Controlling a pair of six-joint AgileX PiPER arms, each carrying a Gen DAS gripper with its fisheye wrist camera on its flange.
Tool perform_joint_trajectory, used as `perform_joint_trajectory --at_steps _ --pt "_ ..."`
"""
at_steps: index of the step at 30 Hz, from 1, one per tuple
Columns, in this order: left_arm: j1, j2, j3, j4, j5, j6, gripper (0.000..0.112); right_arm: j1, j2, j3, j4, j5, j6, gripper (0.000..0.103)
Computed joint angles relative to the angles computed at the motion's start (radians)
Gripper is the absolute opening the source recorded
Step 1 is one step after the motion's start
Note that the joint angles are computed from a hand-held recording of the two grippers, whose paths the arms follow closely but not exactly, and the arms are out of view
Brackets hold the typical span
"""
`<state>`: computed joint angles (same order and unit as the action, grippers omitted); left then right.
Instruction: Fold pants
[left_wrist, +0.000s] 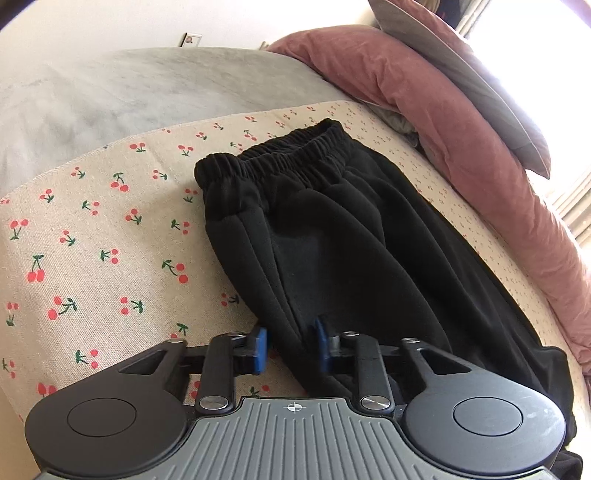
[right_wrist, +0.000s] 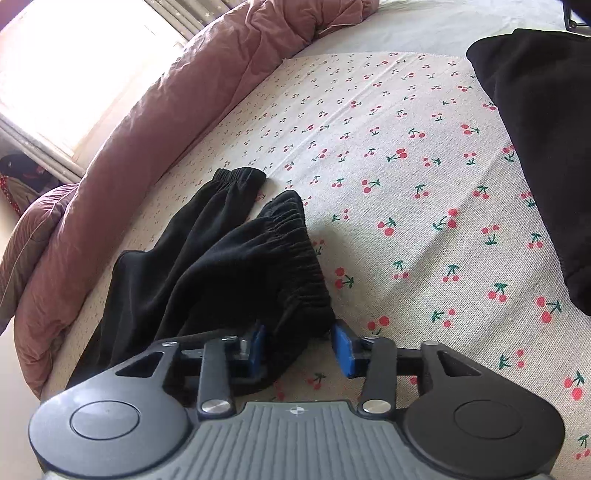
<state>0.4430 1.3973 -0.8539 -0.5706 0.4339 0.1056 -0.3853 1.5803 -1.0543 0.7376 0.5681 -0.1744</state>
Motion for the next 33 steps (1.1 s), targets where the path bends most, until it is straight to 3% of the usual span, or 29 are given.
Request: perform_joint_trajectory --at_steps 2,6,9,17,23,25,27,28,29,31,33 --pt "-0.002 -0.012 0.005 0.01 -0.002 -0.003 0.004 0.008 -0.004 0.004 -0.021 -0.036 0.005 0.017" --pt "0.021 -0.071 0.014 0.003 -0.004 0.035 0.003 -0.012 -0.071 0.032 -0.093 -0.113 0.066 0.013" --pt "0.078 -0.122 0.018 -0.07 0.056 0.159 0.003 -0.091 -0.108 0.033 0.005 -0.04 -0.046 0.012" --pt "0.275 -0.168 0.007 -0.179 0.295 0.395 0.005 -0.174 -0.24 0.093 -0.05 0.084 -0.158 0.011" --pt "0.219 -0.097 0.009 -0.016 0.277 0.332 0.006 -0.144 -0.238 0.117 -0.201 0.087 -0.112 0.011" --pt "0.18 -0.093 0.019 0.038 0.239 0.317 0.01 -0.101 -0.207 0.121 -0.3 0.067 -0.055 0.015" --pt "0.145 -0.123 0.027 0.094 0.216 0.277 0.015 -0.078 -0.199 0.132 -0.369 0.059 -0.023 0.031" --pt "0.114 -0.142 0.029 0.156 0.206 0.219 0.021 -0.077 -0.21 0.137 -0.379 0.057 -0.027 0.036" --pt "0.078 -0.161 0.03 0.238 0.198 0.14 0.033 -0.074 -0.22 0.136 -0.395 0.058 -0.022 0.05" --pt "0.008 -0.217 0.049 0.37 0.176 0.021 0.046 -0.075 -0.267 0.139 -0.412 0.052 -0.03 0.062" --pt "-0.057 -0.27 0.07 0.418 0.15 -0.016 0.052 -0.086 -0.281 0.12 -0.38 0.05 -0.078 0.063"
